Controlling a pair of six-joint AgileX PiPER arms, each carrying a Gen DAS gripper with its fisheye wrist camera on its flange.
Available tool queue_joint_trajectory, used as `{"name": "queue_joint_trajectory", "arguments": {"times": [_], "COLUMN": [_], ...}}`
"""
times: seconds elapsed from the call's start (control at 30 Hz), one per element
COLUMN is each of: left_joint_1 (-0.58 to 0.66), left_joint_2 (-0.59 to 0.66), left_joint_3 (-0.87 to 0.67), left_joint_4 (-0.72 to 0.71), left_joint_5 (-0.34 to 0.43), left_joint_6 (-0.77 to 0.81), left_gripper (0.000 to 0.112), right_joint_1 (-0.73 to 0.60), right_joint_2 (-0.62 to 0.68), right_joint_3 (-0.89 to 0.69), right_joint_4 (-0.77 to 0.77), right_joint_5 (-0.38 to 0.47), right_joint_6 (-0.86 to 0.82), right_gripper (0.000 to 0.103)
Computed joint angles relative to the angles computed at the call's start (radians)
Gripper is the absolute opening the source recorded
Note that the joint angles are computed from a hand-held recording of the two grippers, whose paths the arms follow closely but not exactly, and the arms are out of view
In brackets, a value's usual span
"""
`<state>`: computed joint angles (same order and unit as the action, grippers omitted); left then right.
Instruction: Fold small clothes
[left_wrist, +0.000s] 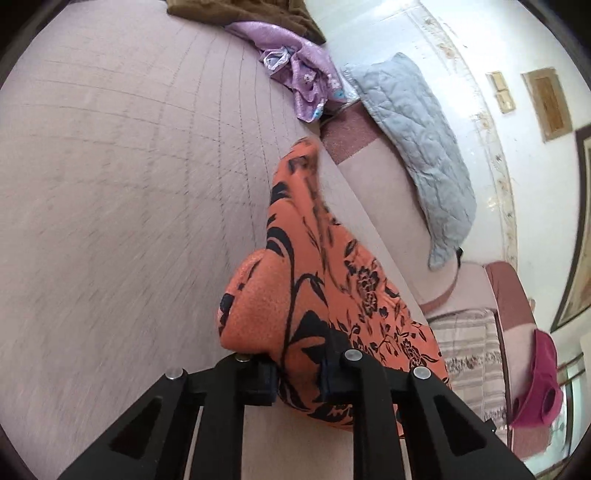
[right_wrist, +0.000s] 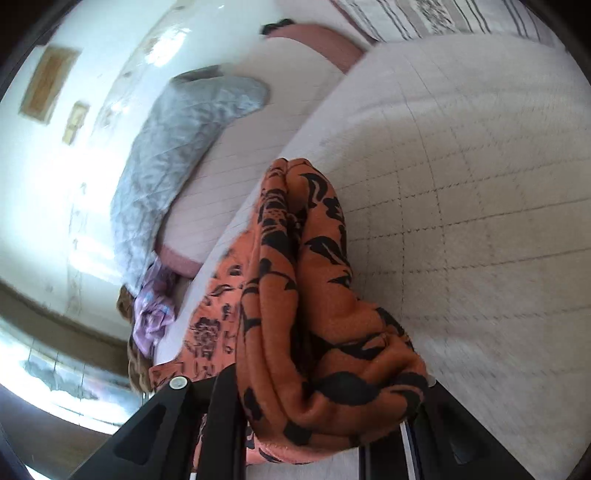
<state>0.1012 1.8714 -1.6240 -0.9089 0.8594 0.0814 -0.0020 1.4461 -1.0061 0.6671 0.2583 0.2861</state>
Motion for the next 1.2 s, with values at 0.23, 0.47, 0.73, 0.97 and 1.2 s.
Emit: {"name": "queue_joint_trajectory", "arguments": {"times": [0.23,0.47,0.73,0.97,1.2], "left_joint_1": [0.040,0.089,-0.078,-0.271,-0.348], "left_joint_2": [-0.179,-0.341,-0.473,-0.236,-0.229], "left_joint_3": [0.308,0.292,0.274,0.161,0.253], "left_joint_4": [0.121,0.253,0.614,0.846,0.985], "left_joint_5": [0.019,0.122,-0.007,0.017,-0.075], "left_joint_6": [0.067,-0.010,-0.082,-0.278,-0.276], "left_gripper": [0.025,0.030,0.056,0.068,0.081], "right_joint_1": [-0.033,-0.165,-0.106,0.112,0.136], "right_joint_2": [-0.264,-0.275,-0.572,-0.486,-0.274], "right_joint_3": [0.281,0.253,0.242,0.212,0.258], "right_joint_4": [0.026,0.117,-0.501,-0.566,-0.500], "right_joint_5": [0.121,0.349,0.425,0.315,0.236], "right_joint_6": [-0.130,-0.256,0.227,0.288,0.272], "right_gripper": [0.019,0.030,0.040,0.036,0.028]}}
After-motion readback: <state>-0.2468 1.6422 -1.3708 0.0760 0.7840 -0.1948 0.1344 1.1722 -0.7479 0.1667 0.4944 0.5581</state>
